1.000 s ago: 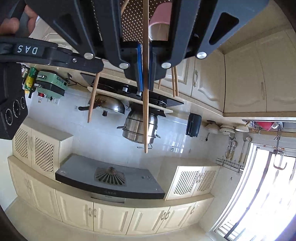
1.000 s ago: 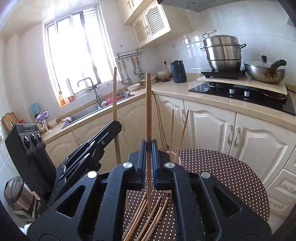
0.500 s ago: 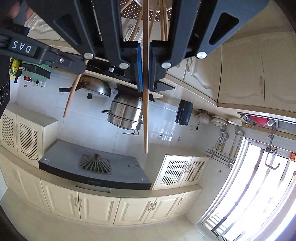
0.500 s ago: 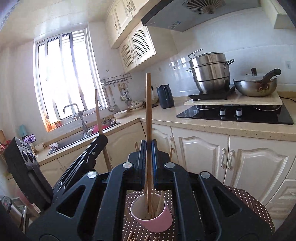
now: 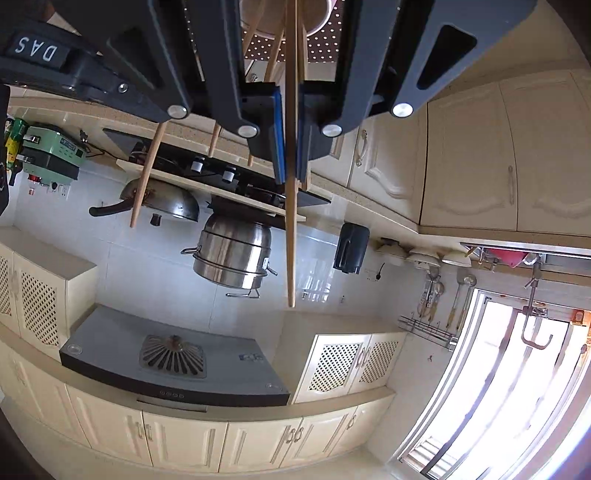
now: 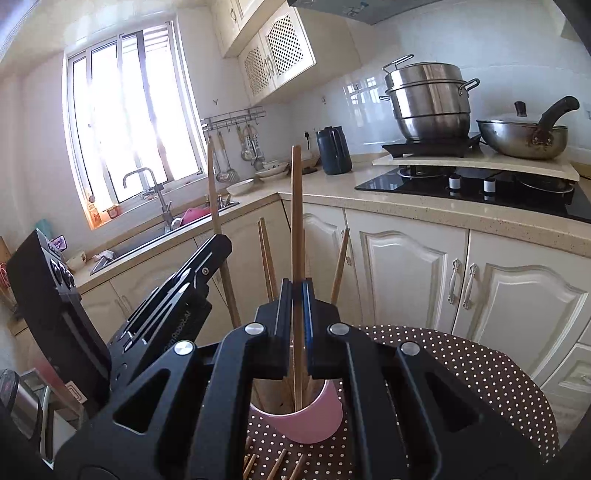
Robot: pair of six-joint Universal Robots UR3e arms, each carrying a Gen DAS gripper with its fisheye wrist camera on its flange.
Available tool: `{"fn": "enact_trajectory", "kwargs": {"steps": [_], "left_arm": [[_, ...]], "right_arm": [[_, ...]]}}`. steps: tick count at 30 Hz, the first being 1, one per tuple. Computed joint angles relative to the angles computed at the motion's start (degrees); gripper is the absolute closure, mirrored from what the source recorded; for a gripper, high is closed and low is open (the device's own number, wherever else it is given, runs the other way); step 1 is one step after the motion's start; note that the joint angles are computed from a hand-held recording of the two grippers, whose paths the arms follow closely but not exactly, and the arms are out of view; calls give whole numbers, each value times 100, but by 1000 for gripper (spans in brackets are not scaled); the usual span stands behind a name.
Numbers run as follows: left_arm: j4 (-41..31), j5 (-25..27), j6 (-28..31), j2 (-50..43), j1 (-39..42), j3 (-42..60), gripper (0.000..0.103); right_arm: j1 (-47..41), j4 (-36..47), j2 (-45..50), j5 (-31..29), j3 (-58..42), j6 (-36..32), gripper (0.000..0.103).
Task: Organize utensils
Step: 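Lower both chopsticks into the pink cup and open both grippers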
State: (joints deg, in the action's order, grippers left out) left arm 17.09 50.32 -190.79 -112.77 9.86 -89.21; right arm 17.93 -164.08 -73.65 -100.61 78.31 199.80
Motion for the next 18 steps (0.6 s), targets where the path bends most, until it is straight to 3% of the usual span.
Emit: {"fn": "enact_trajectory", "kwargs": {"steps": [8, 11, 13, 15, 18], "left_arm": [[-938, -347, 692, 286, 211, -356, 94], [-1187, -409, 891, 503, 331, -552, 69], [-1283, -487, 991, 671, 428, -691, 68], [-1560, -519, 1130, 858, 501, -755, 59], [-1974, -680, 1321, 1210, 706, -918, 55]], "right_arm": [[-14, 182, 25, 131, 173, 209, 96], [52, 271, 6, 47, 148, 281, 96], [98, 383, -9, -10, 72, 264, 96], [146, 481, -41, -71, 36, 316, 96], [185, 582, -155, -165, 73, 394, 96]]}}
